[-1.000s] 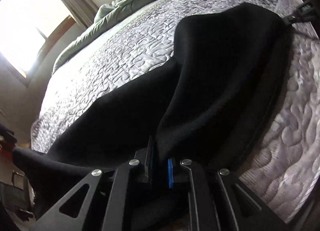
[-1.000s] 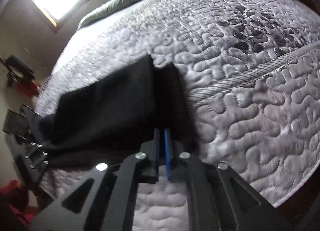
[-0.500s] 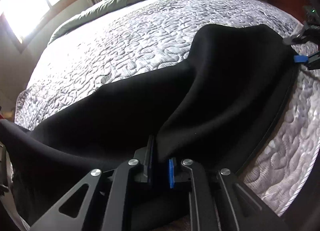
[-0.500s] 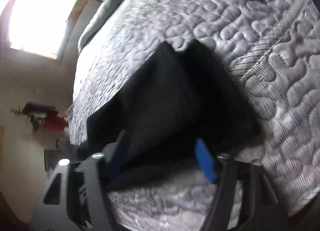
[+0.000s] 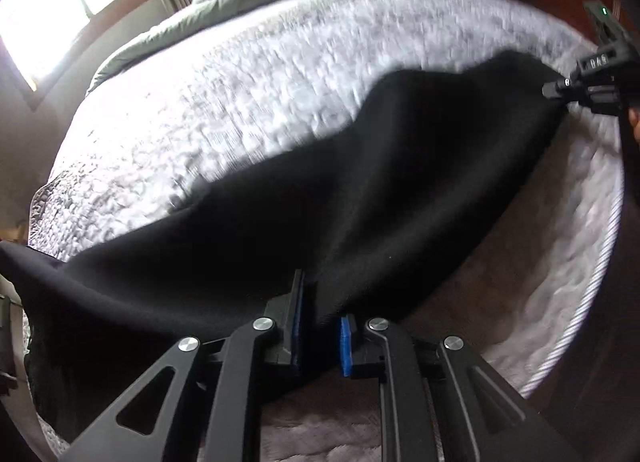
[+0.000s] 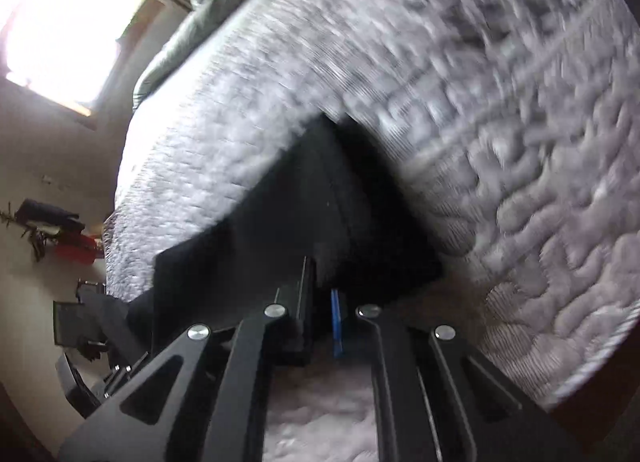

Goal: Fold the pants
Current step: 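Grasp the leg hems with both tools and lift them toward the waistband, then lower the folded legs onto the waistband and open both tools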

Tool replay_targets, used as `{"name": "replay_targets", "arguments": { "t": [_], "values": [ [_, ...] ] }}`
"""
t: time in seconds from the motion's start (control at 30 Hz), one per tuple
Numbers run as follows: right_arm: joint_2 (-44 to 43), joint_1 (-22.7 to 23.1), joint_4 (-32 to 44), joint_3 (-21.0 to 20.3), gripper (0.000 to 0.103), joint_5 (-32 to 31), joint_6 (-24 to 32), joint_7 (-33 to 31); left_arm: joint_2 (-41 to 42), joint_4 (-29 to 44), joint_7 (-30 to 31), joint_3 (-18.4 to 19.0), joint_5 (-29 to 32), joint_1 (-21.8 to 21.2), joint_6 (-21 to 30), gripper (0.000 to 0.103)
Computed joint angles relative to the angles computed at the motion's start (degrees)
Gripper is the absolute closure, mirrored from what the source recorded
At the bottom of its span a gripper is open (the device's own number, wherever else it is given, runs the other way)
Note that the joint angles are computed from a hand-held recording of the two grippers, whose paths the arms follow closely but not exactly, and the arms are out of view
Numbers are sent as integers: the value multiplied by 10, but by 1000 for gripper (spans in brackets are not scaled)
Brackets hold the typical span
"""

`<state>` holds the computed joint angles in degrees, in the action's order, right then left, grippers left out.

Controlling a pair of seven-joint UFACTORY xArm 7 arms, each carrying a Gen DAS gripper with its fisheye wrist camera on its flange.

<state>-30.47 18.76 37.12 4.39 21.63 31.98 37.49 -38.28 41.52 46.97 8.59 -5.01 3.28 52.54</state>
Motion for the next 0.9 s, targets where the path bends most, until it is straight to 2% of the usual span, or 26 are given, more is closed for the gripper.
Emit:
{"name": "replay_targets", "arguments": {
  "t": [0.07, 0.17, 0.23, 0.3, 0.33, 0.4, 0.47, 0.6, 0.67, 0.73, 0.83, 0.9],
  "values": [
    [4, 2, -10, 1, 97, 5, -12, 3, -5, -24, -3, -4, 3, 3, -28, 89],
    [-6, -27, 14, 31, 85, -44, 29, 49, 0, -19, -5, -1, -1, 0, -29, 89],
    [-20, -72, 58, 79, 73, -134, 124, 116, 11, -10, -5, 4, -7, -1, -22, 89],
    [-26, -99, 108, 127, 72, -221, 202, 170, 10, -9, -3, 7, -10, 1, -17, 89],
    [-20, -97, 130, 139, 70, -244, 217, 183, 12, -7, -4, 8, -13, 1, -18, 89],
    [-6, -75, 151, 140, 68, -251, 197, 185, 9, -12, -1, 9, -15, 2, -23, 89],
    [36, -37, 173, 131, 61, -233, 148, 154, 3, -21, -4, 6, -17, 2, -30, 89],
    [178, 46, 246, 110, 61, -150, 74, 64, -2, -24, -5, 11, -24, 0, -29, 89],
    [235, 66, 282, 107, 61, -123, 74, 43, -2, -23, -3, 13, -28, -1, -28, 87],
    [278, 74, 314, 108, 62, -138, 107, 52, 1, -12, -1, 20, -31, 0, -11, 83],
    [299, 88, 332, 110, 62, -197, 126, 93, 7, 18, 3, 29, -30, 9, 35, 66],
    [307, 94, 345, 108, 62, -211, 141, 95, 14, 51, -5, 43, -36, 21, 76, 48]
  ]
}}
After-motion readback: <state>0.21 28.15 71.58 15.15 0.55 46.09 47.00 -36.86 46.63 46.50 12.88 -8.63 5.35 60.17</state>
